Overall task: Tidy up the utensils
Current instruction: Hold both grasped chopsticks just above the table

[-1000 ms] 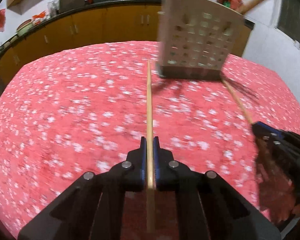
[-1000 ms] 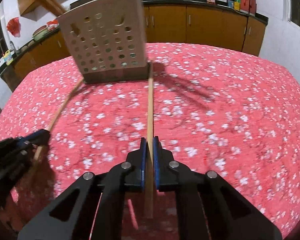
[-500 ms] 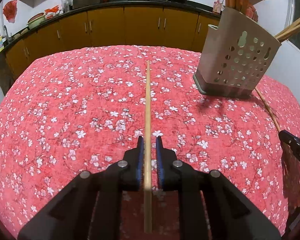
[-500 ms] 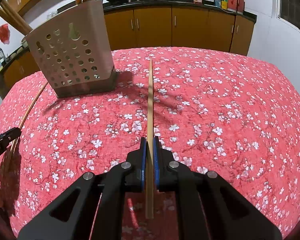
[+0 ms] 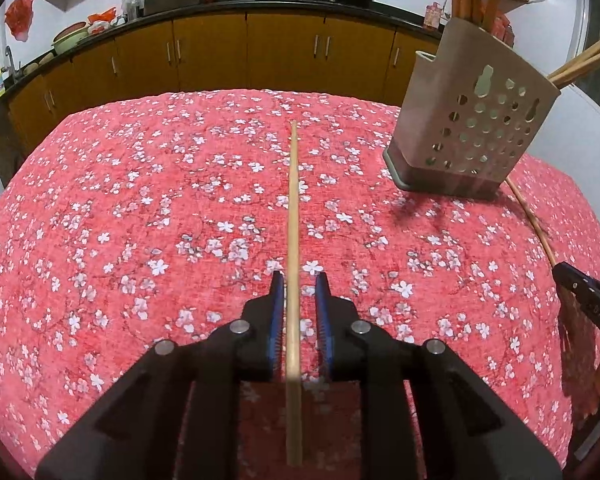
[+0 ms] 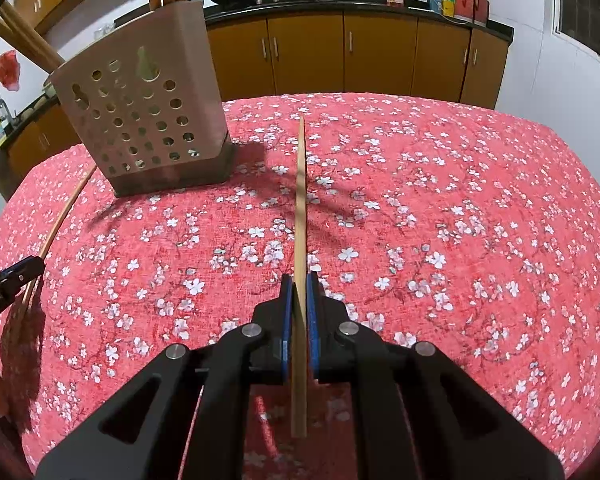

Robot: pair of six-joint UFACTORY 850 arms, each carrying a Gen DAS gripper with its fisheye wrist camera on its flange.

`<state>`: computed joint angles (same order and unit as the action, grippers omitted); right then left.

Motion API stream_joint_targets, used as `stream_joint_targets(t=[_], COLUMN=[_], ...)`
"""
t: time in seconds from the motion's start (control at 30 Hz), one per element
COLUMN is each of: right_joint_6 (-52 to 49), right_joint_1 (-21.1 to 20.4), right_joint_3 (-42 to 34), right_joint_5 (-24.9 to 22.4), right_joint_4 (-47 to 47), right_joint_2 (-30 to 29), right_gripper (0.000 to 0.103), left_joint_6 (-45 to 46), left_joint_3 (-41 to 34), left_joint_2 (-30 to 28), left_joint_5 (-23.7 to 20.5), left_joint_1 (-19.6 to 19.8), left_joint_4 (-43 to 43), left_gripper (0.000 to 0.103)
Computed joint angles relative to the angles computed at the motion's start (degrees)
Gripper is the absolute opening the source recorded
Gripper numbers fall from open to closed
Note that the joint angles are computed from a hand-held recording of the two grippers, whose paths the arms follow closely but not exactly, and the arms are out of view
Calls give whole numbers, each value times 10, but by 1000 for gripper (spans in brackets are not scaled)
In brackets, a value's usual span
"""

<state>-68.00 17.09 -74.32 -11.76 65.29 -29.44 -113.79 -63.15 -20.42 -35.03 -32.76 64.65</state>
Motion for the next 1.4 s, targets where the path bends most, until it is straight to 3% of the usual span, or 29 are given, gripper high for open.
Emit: stream_joint_targets(t=[1.27, 1.4], right_joint_6=[4, 5], right_joint_1=[0, 0], right_joint_3=[0, -1], right_joint_5=[-1, -1], right_joint_4=[-3, -4], right_joint_2=[0, 0], right_gripper=[9, 9], left_joint_6=[12, 16], left_joint_3=[-12, -17], left_joint_2=[-10, -15], left_joint_5=[-3, -27], left_joint_1=[-1, -3], left_joint_4=[-6, -21], left_gripper=[23, 23])
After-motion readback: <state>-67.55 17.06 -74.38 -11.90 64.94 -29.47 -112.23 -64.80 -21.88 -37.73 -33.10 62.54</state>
